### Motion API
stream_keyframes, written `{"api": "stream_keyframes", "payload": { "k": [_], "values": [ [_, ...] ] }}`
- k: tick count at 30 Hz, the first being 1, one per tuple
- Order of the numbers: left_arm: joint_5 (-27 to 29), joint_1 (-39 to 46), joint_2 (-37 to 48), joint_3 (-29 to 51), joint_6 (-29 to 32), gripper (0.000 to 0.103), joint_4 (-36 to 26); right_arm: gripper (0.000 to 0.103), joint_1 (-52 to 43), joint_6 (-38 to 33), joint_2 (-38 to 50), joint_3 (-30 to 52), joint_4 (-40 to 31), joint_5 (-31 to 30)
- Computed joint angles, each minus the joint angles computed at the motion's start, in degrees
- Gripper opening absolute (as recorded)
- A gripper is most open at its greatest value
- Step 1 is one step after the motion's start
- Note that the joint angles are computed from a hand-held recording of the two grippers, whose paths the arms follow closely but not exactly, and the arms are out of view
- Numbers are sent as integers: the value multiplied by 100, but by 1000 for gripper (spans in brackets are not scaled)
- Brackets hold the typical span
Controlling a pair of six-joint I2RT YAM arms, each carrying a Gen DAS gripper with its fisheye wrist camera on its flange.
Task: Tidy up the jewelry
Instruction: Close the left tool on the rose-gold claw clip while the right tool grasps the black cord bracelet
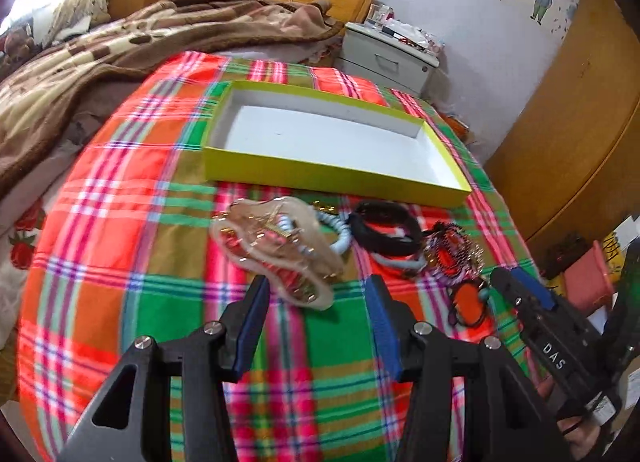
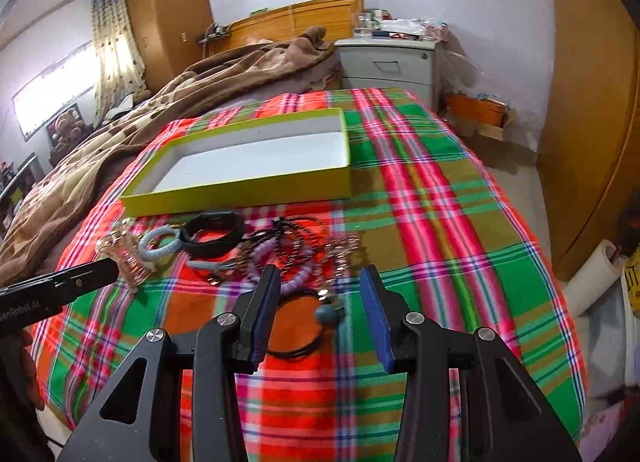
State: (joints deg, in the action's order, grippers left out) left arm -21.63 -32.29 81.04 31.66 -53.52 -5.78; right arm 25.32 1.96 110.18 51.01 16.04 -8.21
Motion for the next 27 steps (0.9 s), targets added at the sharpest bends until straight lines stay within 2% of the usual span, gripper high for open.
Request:
{"api": "stream_keyframes", "payload": {
  "k": [8, 12, 20, 24, 25, 27],
  "values": [
    [167, 322, 506, 180, -26, 51, 200, 42, -220, -119, 138, 109, -182, -240],
    [259, 359, 543, 83, -19, 47, 350, 42, -280, -215, 267, 196, -400, -386],
    [305, 413, 349, -104, 38, 22, 466, 42, -260, -319, 411, 303, -544, -323],
    [272, 395, 191, -188, 2, 20, 402, 42, -187, -379, 439, 346, -552, -269],
    [233, 385, 117, -228, -21, 14, 362, 42, -168, -385, 434, 342, -547, -262],
    [122, 349, -22, -291, -28, 12, 234, 42, -137, -394, 421, 311, -503, -265]
  ]
}}
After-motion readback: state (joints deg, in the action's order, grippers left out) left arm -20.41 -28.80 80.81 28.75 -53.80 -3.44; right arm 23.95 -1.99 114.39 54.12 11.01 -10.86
